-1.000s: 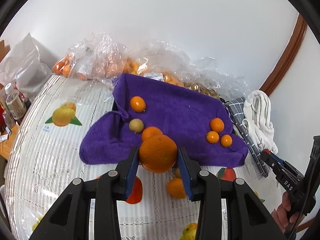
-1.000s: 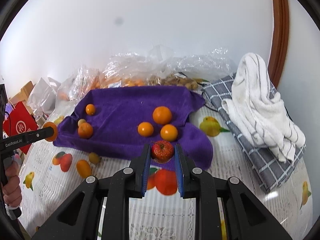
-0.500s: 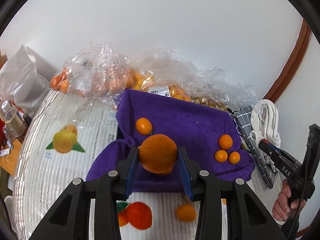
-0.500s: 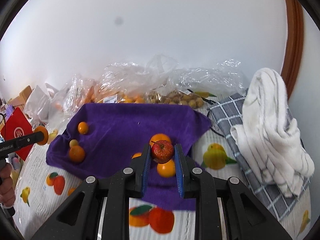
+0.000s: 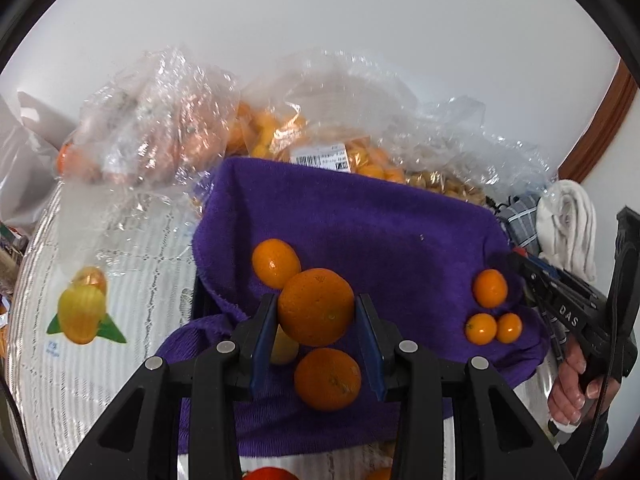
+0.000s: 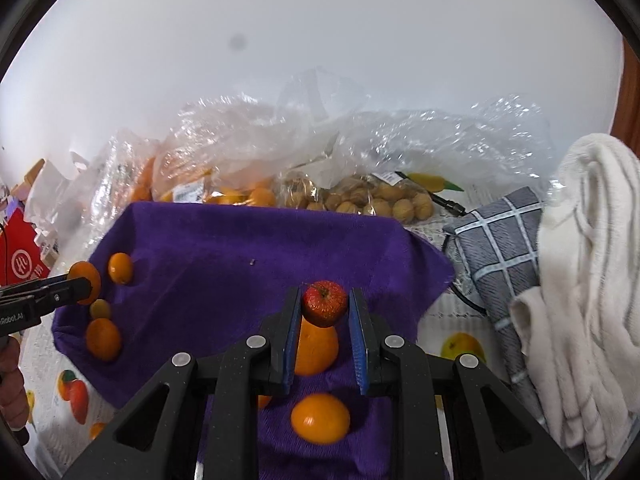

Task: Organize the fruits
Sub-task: 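Carry the red apple and the orange over the purple towel, then open the right tool to drop the apple while the left tool releases its orange, then withdraw both open tools back toward the remaining fruits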

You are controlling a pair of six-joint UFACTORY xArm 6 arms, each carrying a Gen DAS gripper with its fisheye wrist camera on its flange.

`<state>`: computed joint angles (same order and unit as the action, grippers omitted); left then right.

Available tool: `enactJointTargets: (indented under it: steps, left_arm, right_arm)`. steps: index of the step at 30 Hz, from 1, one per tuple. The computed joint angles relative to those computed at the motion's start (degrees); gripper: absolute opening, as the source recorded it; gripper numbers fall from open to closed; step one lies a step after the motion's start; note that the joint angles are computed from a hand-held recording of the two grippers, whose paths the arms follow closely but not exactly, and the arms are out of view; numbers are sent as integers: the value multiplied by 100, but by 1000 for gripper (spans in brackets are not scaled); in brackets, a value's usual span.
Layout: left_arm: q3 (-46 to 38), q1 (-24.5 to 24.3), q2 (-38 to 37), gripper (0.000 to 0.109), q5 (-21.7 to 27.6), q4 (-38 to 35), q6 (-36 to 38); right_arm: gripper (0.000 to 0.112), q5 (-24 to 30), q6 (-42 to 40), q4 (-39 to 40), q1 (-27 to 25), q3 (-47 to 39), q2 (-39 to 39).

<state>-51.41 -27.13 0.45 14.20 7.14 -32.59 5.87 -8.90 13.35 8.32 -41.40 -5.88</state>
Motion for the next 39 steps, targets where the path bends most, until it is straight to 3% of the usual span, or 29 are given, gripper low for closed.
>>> enactJointTargets:
  steps: [12, 16, 20, 23, 26, 31, 35, 39]
  left_arm:
    - [-446, -73, 524, 37, 343, -188, 386]
    - [-571, -82, 624, 37, 442, 155, 156]
    - [-646, -113, 693, 39, 462, 304, -12]
    - [-598, -132, 594, 44, 510, 115, 125]
    - [-385, -135, 291, 56, 459, 451, -152]
    - [133, -124, -433, 58, 501, 1384, -1019]
    - [803, -92, -1228, 58, 641, 1952, -1641]
    - [1439, -41, -1896, 58, 759, 2294, -1985]
  right_arm:
    - [23, 378, -210, 223, -32, -764, 880]
    - [24, 454, -86, 103, -60, -789, 884]
    - [39, 492, 215, -224, -86, -678, 722]
    - [41, 530, 451, -438, -105, -407, 361]
    - [41, 525, 823, -841, -97, -49, -141]
    - [41, 559, 1168, -1055, 16, 542, -975]
    - [40, 732, 2158, -2150, 190, 967, -1560]
    - [32, 907, 2432, -2141, 601, 1343, -1992]
